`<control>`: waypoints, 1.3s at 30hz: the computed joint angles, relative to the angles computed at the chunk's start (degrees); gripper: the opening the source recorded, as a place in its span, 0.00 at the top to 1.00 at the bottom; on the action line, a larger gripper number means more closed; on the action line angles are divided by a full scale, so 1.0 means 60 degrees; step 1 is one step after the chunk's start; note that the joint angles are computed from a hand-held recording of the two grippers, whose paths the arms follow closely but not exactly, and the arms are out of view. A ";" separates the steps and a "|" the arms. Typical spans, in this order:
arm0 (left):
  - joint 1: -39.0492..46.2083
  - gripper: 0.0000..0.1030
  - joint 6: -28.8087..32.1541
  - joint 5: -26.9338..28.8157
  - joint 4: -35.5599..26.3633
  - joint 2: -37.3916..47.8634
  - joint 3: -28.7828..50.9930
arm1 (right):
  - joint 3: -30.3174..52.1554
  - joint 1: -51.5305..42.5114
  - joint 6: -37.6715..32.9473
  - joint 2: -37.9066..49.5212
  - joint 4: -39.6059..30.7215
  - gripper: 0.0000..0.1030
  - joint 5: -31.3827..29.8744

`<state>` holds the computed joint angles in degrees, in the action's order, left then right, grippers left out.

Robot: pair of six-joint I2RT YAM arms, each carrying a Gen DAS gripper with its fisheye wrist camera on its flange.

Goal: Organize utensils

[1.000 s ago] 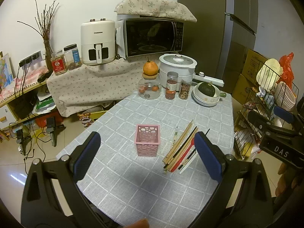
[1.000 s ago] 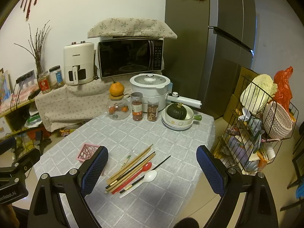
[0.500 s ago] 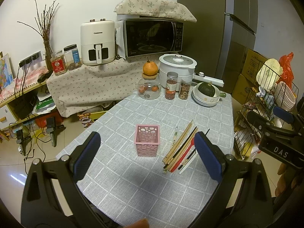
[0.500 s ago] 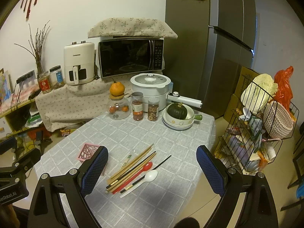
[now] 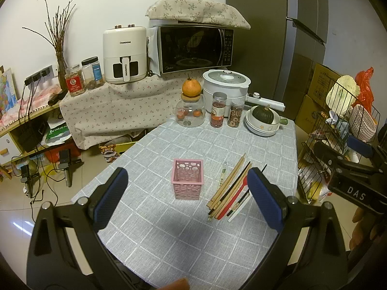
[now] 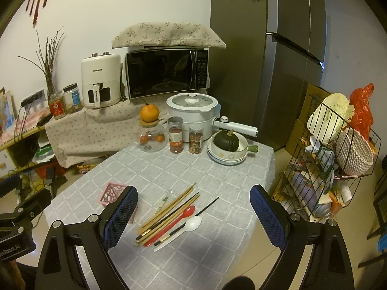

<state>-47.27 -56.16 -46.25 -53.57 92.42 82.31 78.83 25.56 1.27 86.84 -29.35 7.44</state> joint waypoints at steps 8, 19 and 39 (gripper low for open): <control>-0.0008 0.04 -0.0003 0.0002 0.0016 -0.0035 -0.0045 | -0.0072 0.0077 0.0084 0.0003 0.0022 0.08 0.0019; 0.0112 0.04 0.0086 0.0178 0.0025 0.0097 0.0135 | 0.0263 -0.0062 0.0230 0.0347 -0.0297 0.08 -0.0210; 0.1967 0.04 0.2239 0.2649 0.2832 0.0310 -0.0613 | 0.3320 -0.0987 -0.0131 0.2957 -0.2176 0.08 -0.0571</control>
<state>-35.46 -42.72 -30.36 -36.58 94.28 78.63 98.75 19.64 0.48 104.58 -42.40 4.01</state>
